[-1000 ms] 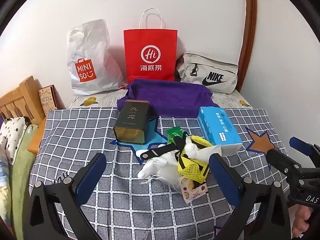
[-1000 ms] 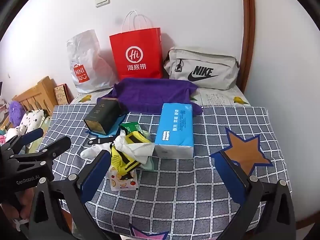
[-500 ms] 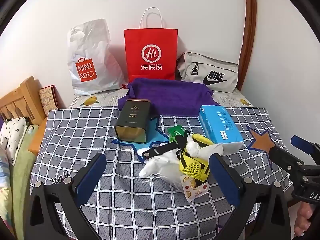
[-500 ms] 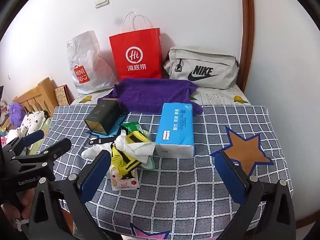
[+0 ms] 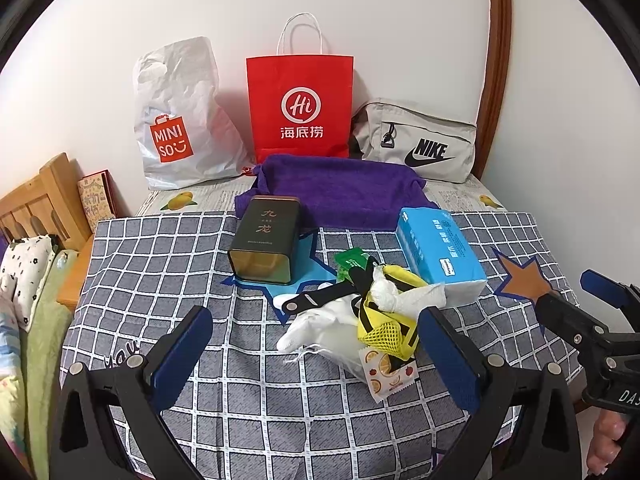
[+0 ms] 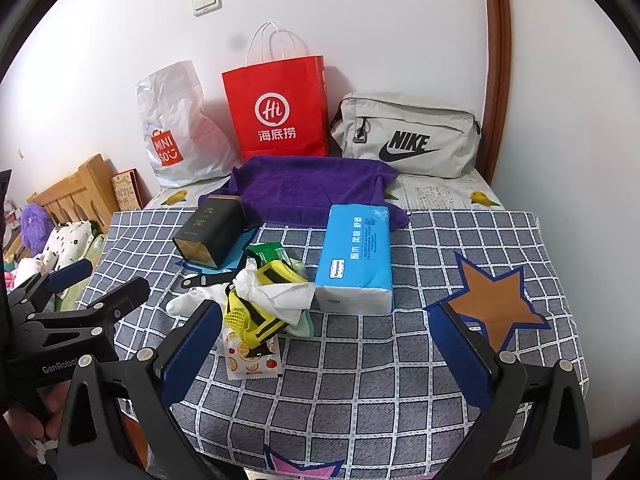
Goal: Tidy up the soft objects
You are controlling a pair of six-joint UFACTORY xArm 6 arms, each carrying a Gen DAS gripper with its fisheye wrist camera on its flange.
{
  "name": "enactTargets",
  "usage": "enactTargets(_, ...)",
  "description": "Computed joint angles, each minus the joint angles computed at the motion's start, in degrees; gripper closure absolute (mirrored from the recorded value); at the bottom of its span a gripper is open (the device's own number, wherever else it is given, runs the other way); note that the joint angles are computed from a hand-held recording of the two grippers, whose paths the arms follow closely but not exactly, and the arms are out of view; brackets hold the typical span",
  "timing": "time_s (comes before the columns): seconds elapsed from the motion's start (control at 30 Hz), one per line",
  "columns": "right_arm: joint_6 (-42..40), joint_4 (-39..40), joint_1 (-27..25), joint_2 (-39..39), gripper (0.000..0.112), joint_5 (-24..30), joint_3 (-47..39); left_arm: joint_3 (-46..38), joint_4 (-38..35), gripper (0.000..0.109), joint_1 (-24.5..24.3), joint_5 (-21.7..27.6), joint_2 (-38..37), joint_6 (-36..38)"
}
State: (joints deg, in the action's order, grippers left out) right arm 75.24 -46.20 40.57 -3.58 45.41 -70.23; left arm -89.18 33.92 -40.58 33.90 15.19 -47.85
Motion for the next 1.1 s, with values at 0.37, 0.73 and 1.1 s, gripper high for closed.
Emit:
enactTargets(0.37,0.21,-0.11,0.12,0.05,0.01,-0.42,0.2,-0.04,-0.36,0.006,0.2,0.26,-0.08,0.27)
enactTargets(0.73,0.1,0.01,0.24,0.17,0.01,-0.59,0.04,-0.17,-0.12,0.006,0.19,0.32,0.1,-0.03)
enactTargets(1.1,-0.24,0.12,0.25,0.5,0.01,-0.94,-0.18,0.1,-0.23,0.006,0.34,0.1,-0.09,-0.15)
